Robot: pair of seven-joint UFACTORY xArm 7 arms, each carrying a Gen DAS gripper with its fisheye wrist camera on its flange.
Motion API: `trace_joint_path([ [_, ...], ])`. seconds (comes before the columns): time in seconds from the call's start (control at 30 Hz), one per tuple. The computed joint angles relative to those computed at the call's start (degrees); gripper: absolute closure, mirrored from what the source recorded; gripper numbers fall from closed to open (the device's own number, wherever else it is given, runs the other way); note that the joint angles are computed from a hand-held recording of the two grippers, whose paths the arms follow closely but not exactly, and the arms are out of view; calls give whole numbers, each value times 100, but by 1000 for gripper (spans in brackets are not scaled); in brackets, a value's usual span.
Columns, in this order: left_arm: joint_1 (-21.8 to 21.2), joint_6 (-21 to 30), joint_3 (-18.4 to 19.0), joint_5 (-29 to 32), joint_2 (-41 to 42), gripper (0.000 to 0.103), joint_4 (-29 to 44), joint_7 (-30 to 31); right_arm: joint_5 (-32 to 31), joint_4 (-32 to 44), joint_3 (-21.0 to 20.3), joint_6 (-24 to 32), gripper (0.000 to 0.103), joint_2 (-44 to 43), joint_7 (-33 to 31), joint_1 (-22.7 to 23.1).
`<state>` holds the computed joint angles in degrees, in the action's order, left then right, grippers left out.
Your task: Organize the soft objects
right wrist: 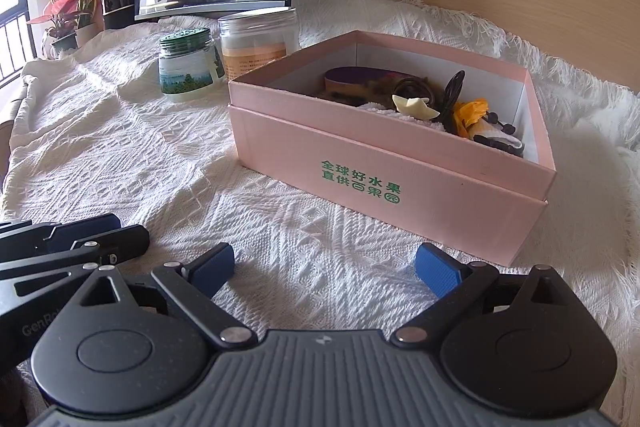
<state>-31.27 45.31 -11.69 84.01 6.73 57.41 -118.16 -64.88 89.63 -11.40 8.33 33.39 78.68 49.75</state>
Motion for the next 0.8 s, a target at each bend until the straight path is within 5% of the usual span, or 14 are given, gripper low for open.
trace_joint_path([
  [0.8,24,-52,-4,64,-27,78,-41,-32,17,-4,-15,9,5,-4,-1,20],
])
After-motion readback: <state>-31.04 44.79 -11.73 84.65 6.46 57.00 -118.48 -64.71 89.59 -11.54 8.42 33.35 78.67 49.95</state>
